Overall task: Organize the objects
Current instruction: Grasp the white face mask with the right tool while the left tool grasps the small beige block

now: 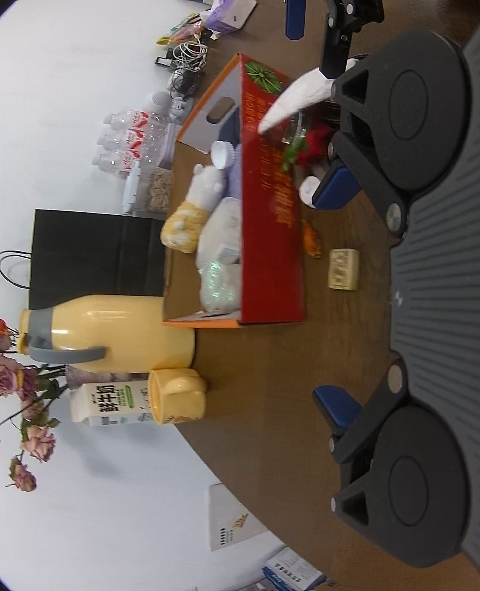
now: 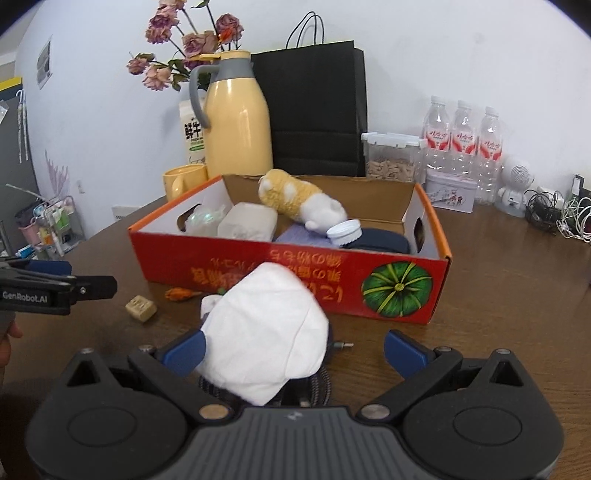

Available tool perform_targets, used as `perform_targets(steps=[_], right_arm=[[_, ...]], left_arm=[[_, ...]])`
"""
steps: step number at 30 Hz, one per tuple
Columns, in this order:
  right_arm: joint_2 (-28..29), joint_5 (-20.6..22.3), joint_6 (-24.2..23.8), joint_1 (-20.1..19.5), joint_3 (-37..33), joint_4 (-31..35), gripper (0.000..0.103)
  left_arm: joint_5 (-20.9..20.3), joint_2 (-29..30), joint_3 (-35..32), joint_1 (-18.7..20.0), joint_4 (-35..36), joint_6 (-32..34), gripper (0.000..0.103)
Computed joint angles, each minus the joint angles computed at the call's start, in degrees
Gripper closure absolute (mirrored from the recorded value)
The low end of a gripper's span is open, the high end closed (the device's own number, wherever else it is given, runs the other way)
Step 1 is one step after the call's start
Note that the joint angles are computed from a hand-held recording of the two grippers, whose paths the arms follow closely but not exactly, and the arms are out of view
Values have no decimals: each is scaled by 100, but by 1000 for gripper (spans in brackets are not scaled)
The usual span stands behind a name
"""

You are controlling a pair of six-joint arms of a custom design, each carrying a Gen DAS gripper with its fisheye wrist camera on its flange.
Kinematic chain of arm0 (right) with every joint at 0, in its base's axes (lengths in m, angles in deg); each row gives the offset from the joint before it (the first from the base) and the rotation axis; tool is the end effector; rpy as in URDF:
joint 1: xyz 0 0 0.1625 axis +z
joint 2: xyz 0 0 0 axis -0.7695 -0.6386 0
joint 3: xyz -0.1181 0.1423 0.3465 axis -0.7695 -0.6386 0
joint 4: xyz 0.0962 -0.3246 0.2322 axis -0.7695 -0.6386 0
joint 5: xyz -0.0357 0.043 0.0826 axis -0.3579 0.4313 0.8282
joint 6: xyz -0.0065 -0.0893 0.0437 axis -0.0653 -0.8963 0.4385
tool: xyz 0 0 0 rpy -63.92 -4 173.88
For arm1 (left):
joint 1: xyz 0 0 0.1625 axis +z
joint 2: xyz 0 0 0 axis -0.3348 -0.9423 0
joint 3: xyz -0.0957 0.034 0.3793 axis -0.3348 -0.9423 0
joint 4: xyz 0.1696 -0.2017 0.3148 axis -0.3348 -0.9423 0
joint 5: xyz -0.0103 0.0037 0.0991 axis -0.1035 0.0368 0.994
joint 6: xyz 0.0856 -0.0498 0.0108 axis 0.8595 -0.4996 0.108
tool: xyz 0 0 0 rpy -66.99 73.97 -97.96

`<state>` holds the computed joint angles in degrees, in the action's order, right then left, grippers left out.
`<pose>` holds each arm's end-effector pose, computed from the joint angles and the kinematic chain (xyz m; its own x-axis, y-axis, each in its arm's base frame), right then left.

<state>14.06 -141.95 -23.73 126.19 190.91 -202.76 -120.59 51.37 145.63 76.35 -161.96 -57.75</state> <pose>-0.0147 -0.6016 0.1332 -0.7212 -0.2890 0.6296 -0.6619 0.5556 -0.5032 -0.1545 -0.6162 -0.0160 -0.7242 0.0467 -0.6880 0.5884 0.5622 -0.5811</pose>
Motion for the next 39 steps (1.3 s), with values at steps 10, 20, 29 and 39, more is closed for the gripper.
perform_targets(steps=[10,20,29,39], right_arm=[[127,30,474,115,-360,644,0],[341,-214,906,107,-717,933,0],[347,-9,938,26,-678,863,6],[326,146,815,-5,-524,602,25]], left_arm=[[-23,-59,86,6,155,-182,0],[120,125,-476,184,1341,-600,4],[-260,230,-650,312,1255,-375,70],[-254,377,-632,280,743,-65,72]])
